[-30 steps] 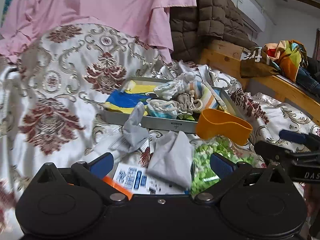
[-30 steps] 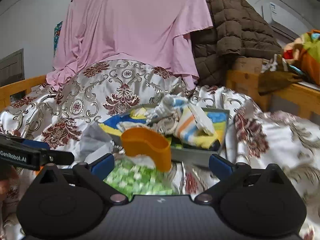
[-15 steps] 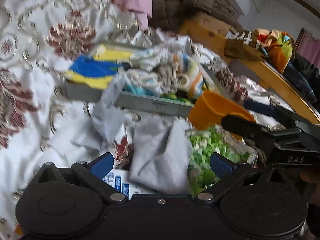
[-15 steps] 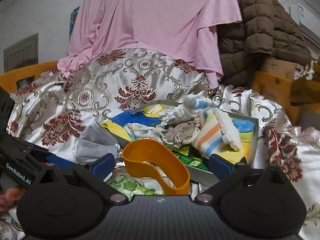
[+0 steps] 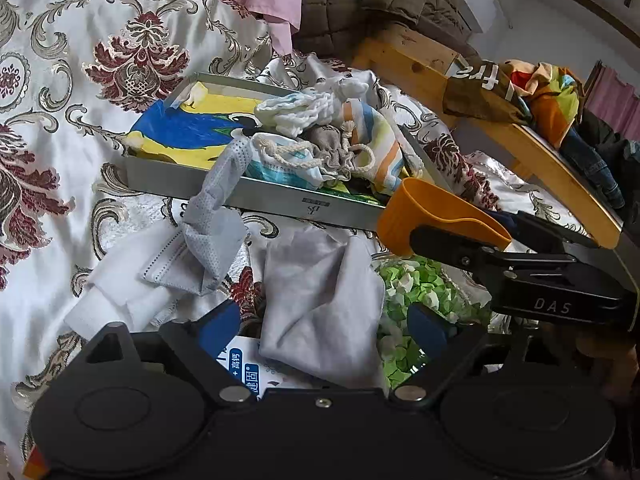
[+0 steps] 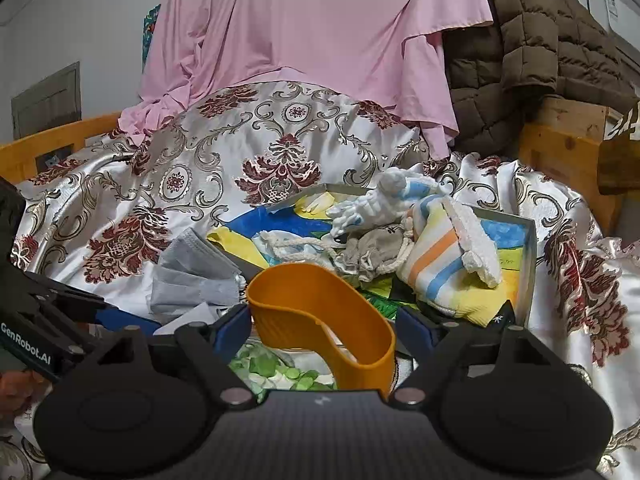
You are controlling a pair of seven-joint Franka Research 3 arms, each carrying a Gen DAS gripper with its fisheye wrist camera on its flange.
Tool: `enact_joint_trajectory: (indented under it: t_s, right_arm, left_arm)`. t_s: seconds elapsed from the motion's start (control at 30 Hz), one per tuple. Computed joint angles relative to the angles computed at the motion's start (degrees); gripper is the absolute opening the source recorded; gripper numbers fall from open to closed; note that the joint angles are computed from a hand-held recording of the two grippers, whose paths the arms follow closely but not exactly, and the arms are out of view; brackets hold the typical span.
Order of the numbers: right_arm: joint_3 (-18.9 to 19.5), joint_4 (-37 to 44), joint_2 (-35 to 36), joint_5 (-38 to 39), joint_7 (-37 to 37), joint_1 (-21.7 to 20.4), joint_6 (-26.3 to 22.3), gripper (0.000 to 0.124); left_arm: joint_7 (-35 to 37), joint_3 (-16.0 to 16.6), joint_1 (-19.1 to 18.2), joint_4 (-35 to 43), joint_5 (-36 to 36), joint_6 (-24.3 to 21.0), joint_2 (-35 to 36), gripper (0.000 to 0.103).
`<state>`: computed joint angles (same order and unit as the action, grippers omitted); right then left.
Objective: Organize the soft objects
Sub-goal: 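Close left gripper on the grey cloth while right gripper closes on the orange cup, then carry the grey cloth with left tool while right tool carries the orange cup to the tray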
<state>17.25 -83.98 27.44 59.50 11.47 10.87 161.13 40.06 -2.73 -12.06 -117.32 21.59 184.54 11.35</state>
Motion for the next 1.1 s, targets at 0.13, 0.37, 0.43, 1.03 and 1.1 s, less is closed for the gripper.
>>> enact_joint_trajectory:
  t_s: [0.13, 0.37, 0.43, 1.03, 1.1]
  right_arm:
    - [0.0, -0.1, -0.3, 0.4, 0.0, -0.3, -1.3, 0.069]
    - [-0.2, -0.7, -0.7, 1.4, -0.2, 0.0, -0.9, 0.042]
    - [-0.1, -0.8, -0.8, 1.7, -0.8, -0.2, -0.9, 0.039]
    - [0.7, -6.2, -5.8, 10.9, -9.4, -0.3, 2.6, 0.020]
    - [0.4, -7.6, -7.5, 13.7, -11.5, -0.3, 2.4, 0.020]
  left_arm:
    - [0.9, -2.5, 2.4, -0.8, -1.6, 1.6, 0.0, 0.084]
    - [0.8, -1.3, 1.2, -0.9, -3.1, 0.5, -0.1, 0.046]
    - [1.1, -1.0, 0.8, -0.7, -2.3, 0.0, -0.1, 0.046]
    - [-27.2, 14.3, -12.0, 2.5, 26.6, -4.1, -1.7, 0.010]
    - [-35.0, 16.7, -14.2, 3.3, 34.7, -4.8, -2.5, 0.010]
